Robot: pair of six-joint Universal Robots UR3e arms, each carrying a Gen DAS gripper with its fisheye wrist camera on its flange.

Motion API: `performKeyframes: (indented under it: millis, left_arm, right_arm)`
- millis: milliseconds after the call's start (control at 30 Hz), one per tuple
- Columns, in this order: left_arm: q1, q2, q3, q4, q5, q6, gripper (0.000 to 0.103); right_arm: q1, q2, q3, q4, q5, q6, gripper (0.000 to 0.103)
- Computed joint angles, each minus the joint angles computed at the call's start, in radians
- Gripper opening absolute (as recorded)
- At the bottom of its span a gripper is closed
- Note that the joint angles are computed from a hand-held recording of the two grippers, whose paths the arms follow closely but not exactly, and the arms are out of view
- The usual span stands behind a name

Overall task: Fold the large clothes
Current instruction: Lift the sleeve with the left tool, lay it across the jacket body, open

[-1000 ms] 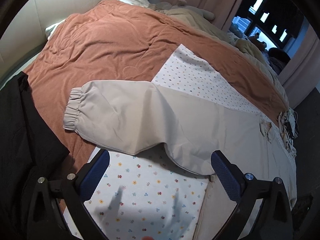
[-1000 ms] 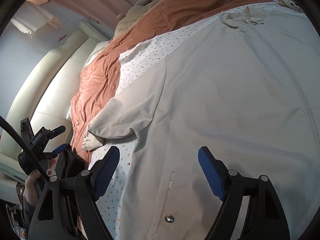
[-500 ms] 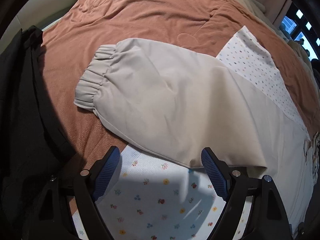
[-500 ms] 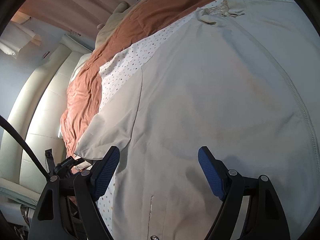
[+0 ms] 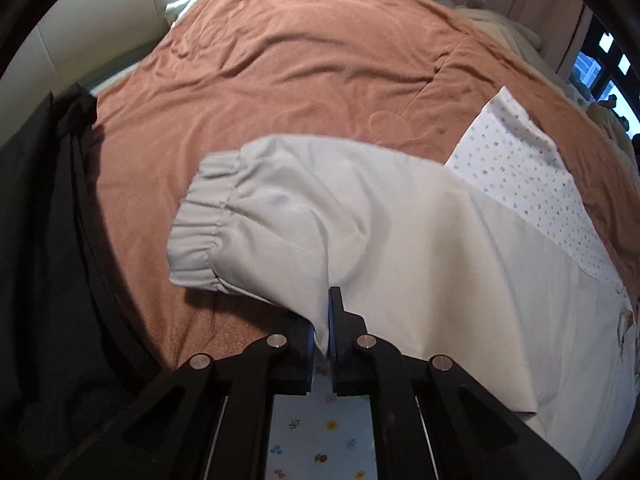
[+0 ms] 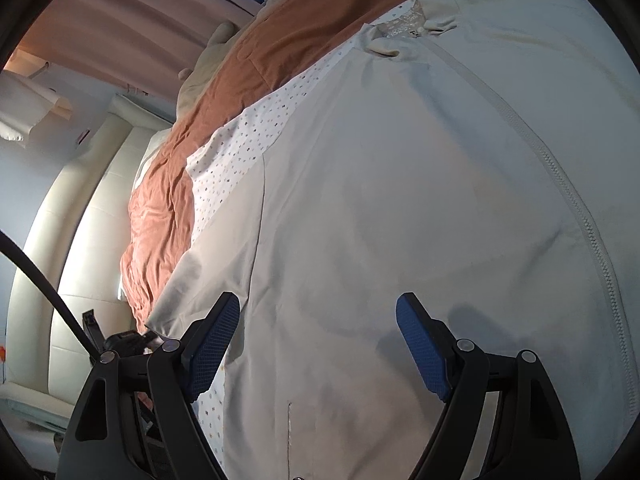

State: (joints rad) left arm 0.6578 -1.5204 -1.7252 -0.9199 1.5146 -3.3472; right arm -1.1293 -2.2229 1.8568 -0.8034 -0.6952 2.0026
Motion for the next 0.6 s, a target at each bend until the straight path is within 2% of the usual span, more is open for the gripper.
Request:
performKeyframes:
  millis: [167,300,500,600]
  left_arm:
    - [-0.041,0.036,0.207,-0.139,-0.03,0.044,0.007]
    - [-0.113,0.02,0.44,-0.275,-0.047,0.058,0.007]
    - [-0.326,-0.078,0.798,-0.432,0.026,0.015,0.006]
    - [-0.449,-0.158,0.99,-0.51,0.067,-0.012,0.006]
  right_arm:
    - [-0.082,0.044,-0.055,0.132,-0.013,-0.108,0.08]
    - [-0.184,0.094,-0.1,0.272,-0.04,-0.225,0.08]
    - [-0.37,0.164,-0.174,0.475,-0.124,-0.425,0.08]
    - [-0.443,0.205,-0.21,0.528,-0.154,-0.486,0.08]
